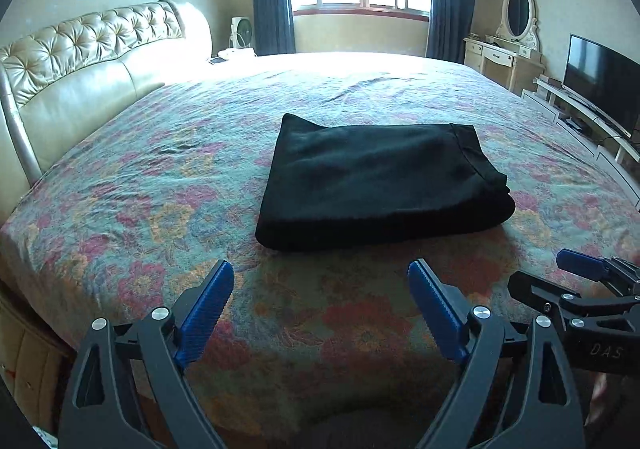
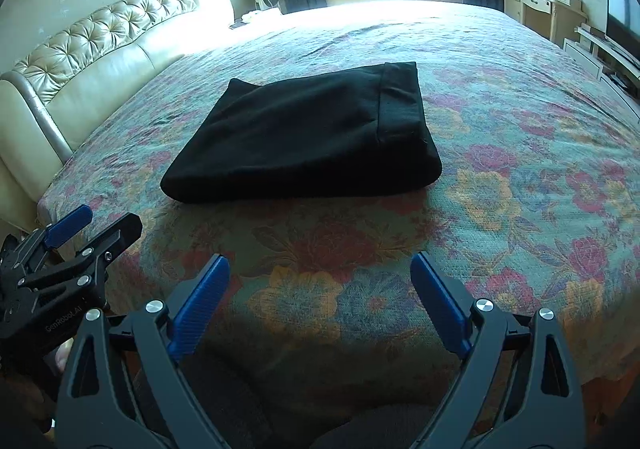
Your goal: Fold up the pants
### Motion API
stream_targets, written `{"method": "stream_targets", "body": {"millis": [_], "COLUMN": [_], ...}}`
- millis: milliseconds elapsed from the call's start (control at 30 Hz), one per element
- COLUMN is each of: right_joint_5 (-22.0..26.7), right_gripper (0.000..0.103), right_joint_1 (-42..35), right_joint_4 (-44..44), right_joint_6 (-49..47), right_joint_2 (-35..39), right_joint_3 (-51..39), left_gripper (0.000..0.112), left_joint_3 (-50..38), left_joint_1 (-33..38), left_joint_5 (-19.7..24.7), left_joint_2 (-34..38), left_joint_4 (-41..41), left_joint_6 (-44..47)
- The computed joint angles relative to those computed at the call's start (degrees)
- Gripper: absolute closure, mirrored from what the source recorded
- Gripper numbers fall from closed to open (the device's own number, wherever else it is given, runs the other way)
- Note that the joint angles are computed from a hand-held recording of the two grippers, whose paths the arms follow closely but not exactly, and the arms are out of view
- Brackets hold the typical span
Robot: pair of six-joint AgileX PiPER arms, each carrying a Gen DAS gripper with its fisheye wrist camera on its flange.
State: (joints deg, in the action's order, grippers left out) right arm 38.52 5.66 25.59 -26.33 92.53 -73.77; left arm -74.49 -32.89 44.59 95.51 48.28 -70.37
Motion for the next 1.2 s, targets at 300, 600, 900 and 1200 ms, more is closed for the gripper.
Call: {"method": "stream_targets", "body": {"millis": [300, 600, 900, 1200], "right_joint_5": [0.0, 0.3, 0.6, 0.5], "right_gripper": [0.011, 0.011, 0.011, 0.011], "right_joint_1": [-0.1, 0.0, -0.1, -0.1], "right_joint_4": [0.4, 0.3, 0.3, 0.7], "right_joint_6": [-0.3, -0.3, 0.0, -0.4], "right_joint_2": [-0.3, 0.0, 0.0, 0.1], "right_joint_3": [0.9, 0.9, 0.9, 1.1], "left_gripper": [0.025, 0.025, 0.025, 0.025], "left_joint_3": [0.7, 0.7, 0.4, -0.1], "left_joint_1": [1.3, 2.1, 2.0, 0.9], "left_joint_5": [-2.5, -2.9, -2.6, -1.1], "left_joint_2": [-0.2, 0.0, 0.4, 0.9], "left_joint_4": [-5.5, -8.0, -8.8, -6.2], "left_joint_6": [1.7, 3.1, 3.8, 1.1]}}
